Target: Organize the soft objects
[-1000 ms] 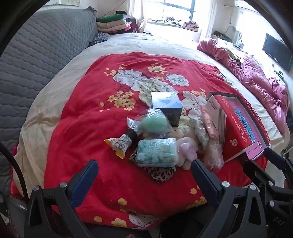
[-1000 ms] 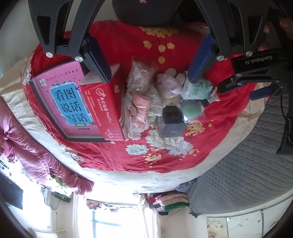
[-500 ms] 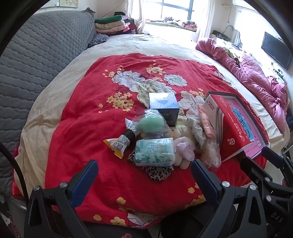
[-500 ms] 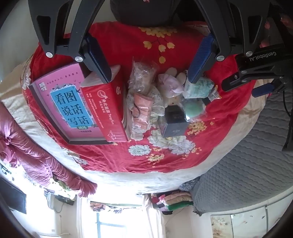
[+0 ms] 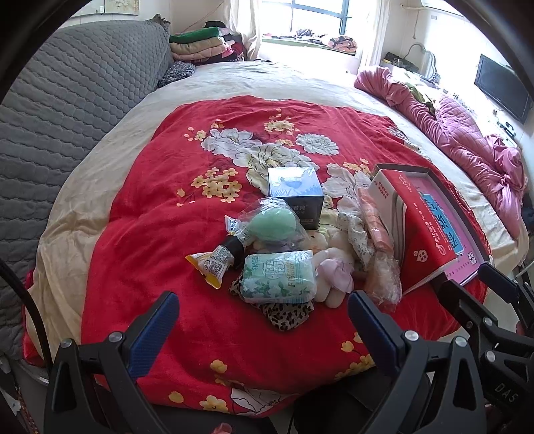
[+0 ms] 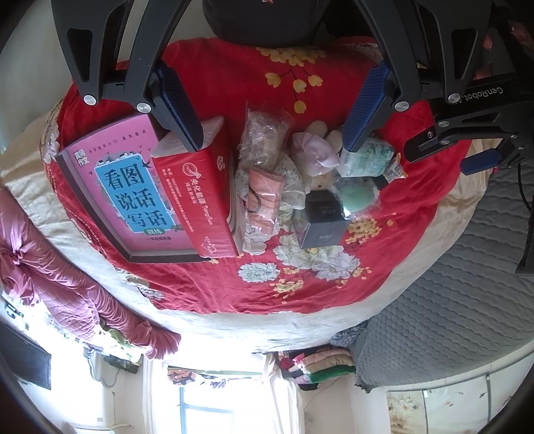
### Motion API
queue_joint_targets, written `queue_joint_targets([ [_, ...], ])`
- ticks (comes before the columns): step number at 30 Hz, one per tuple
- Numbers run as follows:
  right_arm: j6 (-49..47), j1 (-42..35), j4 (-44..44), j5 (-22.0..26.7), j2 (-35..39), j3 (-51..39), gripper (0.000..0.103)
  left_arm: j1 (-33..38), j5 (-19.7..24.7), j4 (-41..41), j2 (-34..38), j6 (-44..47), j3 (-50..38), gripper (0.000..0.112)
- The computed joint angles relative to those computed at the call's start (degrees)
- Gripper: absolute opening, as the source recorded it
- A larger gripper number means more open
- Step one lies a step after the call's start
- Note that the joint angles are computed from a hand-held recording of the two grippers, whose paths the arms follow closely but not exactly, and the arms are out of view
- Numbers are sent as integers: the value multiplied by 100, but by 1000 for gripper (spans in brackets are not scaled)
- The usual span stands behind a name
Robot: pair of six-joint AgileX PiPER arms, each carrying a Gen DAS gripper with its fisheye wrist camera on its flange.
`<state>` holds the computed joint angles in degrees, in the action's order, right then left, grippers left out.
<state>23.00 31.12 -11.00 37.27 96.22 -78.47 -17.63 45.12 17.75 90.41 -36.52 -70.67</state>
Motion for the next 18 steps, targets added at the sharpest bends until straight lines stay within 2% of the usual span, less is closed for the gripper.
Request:
queue_joint_targets([
  [18,270,56,-307,88,-1,-53,86,-24,-96,-38,11,24,94,101],
])
